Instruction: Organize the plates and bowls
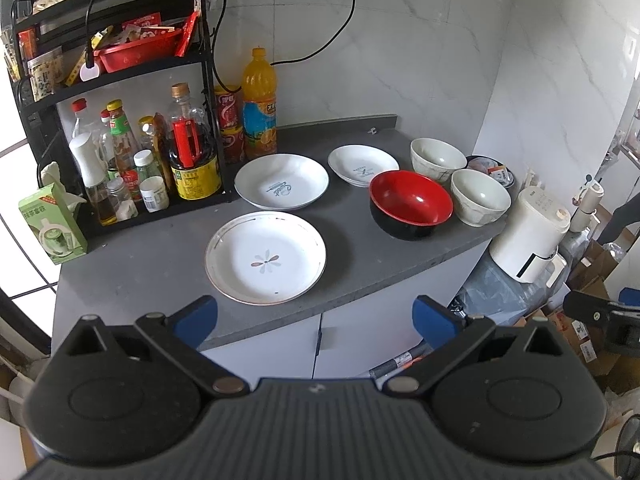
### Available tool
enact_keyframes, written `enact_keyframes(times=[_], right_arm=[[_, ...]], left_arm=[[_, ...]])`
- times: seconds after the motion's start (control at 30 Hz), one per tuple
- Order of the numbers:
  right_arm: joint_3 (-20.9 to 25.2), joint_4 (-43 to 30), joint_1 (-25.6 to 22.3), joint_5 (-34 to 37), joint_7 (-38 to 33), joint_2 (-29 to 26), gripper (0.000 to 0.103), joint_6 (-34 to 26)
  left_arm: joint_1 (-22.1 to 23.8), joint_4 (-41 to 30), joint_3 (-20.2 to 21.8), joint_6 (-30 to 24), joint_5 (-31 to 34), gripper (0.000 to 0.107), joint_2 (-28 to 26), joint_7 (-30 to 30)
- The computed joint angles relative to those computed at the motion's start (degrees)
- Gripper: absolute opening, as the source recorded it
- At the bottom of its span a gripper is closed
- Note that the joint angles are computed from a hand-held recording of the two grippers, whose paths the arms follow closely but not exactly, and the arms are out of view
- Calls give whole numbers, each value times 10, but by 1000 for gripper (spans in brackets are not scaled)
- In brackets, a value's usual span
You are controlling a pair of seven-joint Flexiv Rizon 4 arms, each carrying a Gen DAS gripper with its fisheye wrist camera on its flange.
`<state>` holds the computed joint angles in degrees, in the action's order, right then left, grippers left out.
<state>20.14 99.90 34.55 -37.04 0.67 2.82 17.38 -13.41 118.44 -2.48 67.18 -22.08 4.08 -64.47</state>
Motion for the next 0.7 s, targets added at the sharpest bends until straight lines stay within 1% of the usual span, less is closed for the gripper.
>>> enact_keyframes(times=[0.2, 0.37, 0.5, 0.7], right_arm=[[-2, -6, 1, -2, -8, -6, 103, -6], [-3, -9, 3, -3, -6, -10, 103, -7], [-4, -12, 5, -1, -8, -12, 103, -11], [-6, -16, 7, -1, -11, -15, 103, -18]], left_arm=[[-3, 5, 1, 5, -12, 103, -2, 14], [-3, 0, -2, -2, -18, 103, -8, 18], [-1, -6, -3, -8, -7, 103, -11, 14], [-3, -7, -5, -12, -15, 103, -14, 16]])
